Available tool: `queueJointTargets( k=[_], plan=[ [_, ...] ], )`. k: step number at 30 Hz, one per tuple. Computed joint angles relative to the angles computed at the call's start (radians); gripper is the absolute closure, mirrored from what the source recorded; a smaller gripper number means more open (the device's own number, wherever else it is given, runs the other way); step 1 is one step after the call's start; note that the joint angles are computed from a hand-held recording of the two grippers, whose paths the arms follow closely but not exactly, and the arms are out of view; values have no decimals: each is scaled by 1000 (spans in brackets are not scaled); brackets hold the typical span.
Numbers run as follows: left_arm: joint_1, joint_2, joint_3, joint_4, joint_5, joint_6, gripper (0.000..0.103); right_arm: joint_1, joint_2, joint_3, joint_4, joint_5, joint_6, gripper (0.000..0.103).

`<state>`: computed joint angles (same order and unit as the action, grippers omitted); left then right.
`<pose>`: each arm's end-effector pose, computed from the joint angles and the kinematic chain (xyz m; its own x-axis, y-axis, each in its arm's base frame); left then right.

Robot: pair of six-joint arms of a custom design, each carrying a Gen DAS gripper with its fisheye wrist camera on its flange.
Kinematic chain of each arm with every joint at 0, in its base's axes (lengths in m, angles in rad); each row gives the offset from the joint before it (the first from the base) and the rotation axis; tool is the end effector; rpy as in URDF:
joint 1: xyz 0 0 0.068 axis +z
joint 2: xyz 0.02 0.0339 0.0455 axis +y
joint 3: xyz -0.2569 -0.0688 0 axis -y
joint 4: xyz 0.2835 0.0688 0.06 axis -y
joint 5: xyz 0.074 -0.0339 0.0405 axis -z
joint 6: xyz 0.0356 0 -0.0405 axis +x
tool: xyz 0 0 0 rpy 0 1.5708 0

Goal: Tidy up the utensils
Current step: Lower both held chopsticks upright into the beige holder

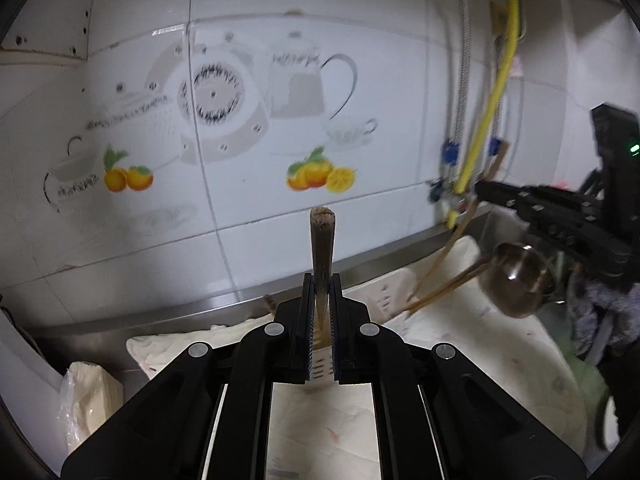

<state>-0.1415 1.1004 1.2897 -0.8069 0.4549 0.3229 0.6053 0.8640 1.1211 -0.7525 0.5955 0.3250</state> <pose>0.2523 -0.0517 0.3934 -0.3909 0.3436 -0.8539 0.6384 0.7695 0.0174 0.1784 0.0992 0.3898 -0.3913 0.0507 -0.9189 0.0630 0.9976 0.0282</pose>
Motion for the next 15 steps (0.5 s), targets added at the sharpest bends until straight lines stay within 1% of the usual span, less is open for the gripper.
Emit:
queueJointTargets(
  k=[6, 9, 15],
  plan=[
    [-18, 60, -28, 25, -25, -5, 97, -67, 15, -53, 48, -73, -3, 97],
    [-16, 80, -37, 32, -22, -7, 97, -85, 26, -76, 63, -104, 1, 97],
    [-18, 92, -51, 36, -18, 6, 97, -100, 48, -111, 88, -135, 9, 97]
  ],
)
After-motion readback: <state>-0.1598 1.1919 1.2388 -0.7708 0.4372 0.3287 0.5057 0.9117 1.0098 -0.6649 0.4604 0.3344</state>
